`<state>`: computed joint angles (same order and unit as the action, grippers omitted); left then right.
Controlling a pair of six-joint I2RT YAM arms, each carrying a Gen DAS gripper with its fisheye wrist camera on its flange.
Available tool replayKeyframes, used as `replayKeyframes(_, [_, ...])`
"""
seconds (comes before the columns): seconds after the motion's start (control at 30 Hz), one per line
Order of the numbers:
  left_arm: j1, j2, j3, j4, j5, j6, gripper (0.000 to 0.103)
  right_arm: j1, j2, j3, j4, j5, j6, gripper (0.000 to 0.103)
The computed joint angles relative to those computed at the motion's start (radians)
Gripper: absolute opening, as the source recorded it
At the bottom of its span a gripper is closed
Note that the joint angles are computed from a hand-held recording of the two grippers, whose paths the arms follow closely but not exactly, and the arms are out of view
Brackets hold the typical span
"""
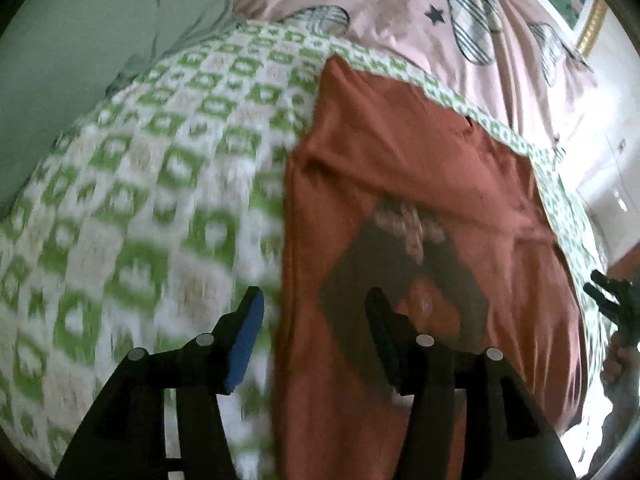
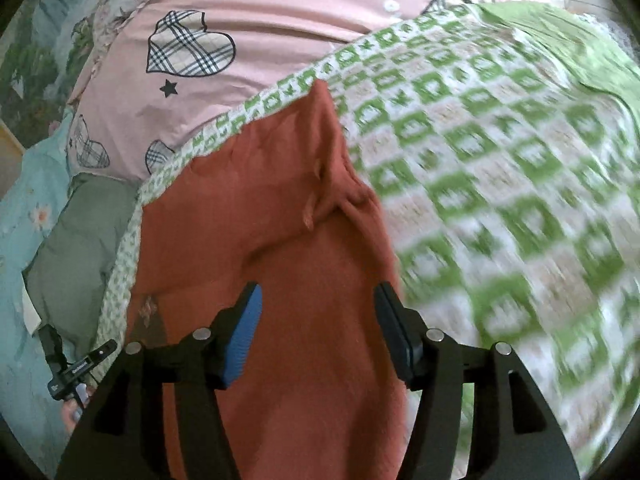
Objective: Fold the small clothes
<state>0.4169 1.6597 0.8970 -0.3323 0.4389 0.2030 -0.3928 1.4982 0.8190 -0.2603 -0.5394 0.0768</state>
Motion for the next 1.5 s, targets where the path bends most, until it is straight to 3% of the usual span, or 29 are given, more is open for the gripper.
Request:
replayKeyframes(0.13, [0.047,-0.037,-0.080,-0.072,0.077,0.089,0.056,-0.081,-0.031,-0.077,-0.093,-0.051,-0.102,0.061])
replayKeyframes(0.23, [0.099,-0.071,-0.145,-0.116,0.159,0.171,0.062,-0.139,-0.059,-0.142,-0.177,-0.180,-0.228,0.061])
replayKeyframes(0.3, [0.151,-0.091,-0.177,-0.179,0.234,0.257,0.068,-0.193,-0.063,-0.170,-0.331,-0.296,-0.411,0.061])
replayKeyframes(0.4, [0.234,-0.120,-0.215,-0.282,0.307,0.395,0.069,-0.252,-0.087,-0.222,-0.490,-0.360,-0.634,0.061])
replayKeyframes(0.5, [0.298,-0.105,-0.208,-0.414,0.352,0.524,0.069,-0.308,-0.108,-0.272,-0.554,-0.402,-0.764,0.061])
replayKeyframes(0.7, [0.333,-0.105,-0.219,-0.481,0.333,0.627,0.058,-0.290,-0.121,-0.302,-0.475,-0.419,-0.682,0.056])
replayKeyframes(0.8, [0.358,-0.080,-0.206,-0.477,0.318,0.625,0.037,-0.265,-0.137,-0.309,-0.430,-0.374,-0.627,0.040])
replayKeyframes(0.87, [0.371,-0.063,-0.197,-0.465,0.303,0.631,0.023,-0.280,-0.122,-0.308,-0.416,-0.361,-0.617,0.023])
replayKeyframes(0.9, [0.377,-0.065,-0.197,-0.462,0.297,0.634,0.016,-0.289,-0.117,-0.312,-0.417,-0.351,-0.623,0.008])
replayKeyframes(0.93, [0.383,-0.068,-0.198,-0.463,0.288,0.639,0.005,-0.300,-0.113,-0.312,-0.422,-0.349,-0.634,0.007])
replayKeyframes(1.07, [0.453,-0.129,-0.227,-0.503,0.295,0.715,0.004,-0.372,-0.120,-0.321,-0.499,-0.373,-0.740,0.007])
replayKeyframes(1.33, [0.486,-0.169,-0.153,-0.626,0.426,0.687,0.004,-0.428,-0.046,-0.240,-0.632,-0.507,-0.839,0.006])
replayKeyframes(1.43, [0.459,-0.237,-0.114,-0.631,0.475,0.621,0.004,-0.396,-0.095,-0.194,-0.638,-0.554,-0.773,0.006])
replayKeyframes(1.5, [0.412,-0.280,-0.089,-0.576,0.493,0.516,0.004,-0.349,-0.126,-0.153,-0.578,-0.587,-0.657,0.006])
